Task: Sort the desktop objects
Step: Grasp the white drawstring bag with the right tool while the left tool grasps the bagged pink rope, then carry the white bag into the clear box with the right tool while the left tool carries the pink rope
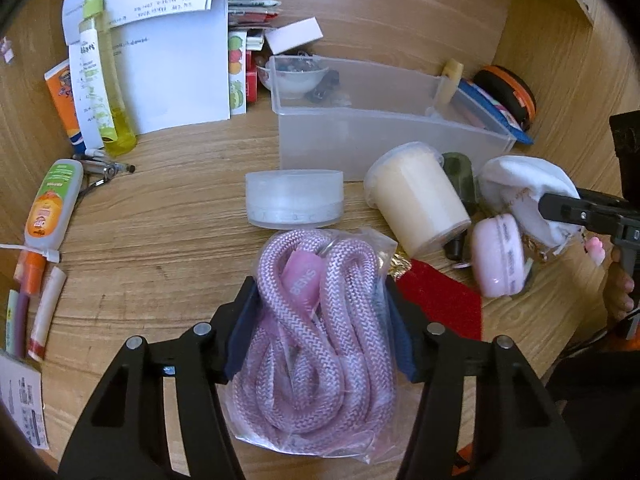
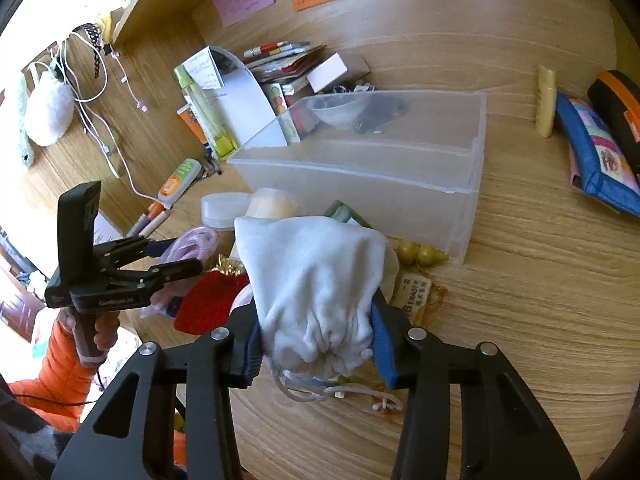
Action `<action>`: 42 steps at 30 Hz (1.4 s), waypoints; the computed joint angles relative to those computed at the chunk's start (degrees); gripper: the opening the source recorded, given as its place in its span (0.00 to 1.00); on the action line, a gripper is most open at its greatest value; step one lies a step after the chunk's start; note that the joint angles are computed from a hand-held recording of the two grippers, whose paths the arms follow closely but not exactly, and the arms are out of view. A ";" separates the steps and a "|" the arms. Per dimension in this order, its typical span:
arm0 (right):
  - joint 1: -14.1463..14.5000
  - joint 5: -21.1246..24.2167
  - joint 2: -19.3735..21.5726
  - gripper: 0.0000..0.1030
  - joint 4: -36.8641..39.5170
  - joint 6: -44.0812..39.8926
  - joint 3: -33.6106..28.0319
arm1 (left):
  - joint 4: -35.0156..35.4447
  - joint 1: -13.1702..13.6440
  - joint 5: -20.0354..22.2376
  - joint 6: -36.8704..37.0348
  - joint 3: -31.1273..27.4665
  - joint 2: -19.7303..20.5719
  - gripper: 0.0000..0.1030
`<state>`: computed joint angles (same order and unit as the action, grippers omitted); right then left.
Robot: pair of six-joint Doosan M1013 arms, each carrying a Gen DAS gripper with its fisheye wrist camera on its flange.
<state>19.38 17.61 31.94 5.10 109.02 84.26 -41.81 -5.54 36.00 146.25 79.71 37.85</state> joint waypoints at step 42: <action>-0.87 -4.93 -4.02 0.40 -39.08 37.06 0.95 | -21.90 -0.27 -2.81 14.55 -0.16 -3.95 0.40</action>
<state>18.51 12.68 27.92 -33.99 146.08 85.20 -63.71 -5.82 33.19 160.79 79.55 33.90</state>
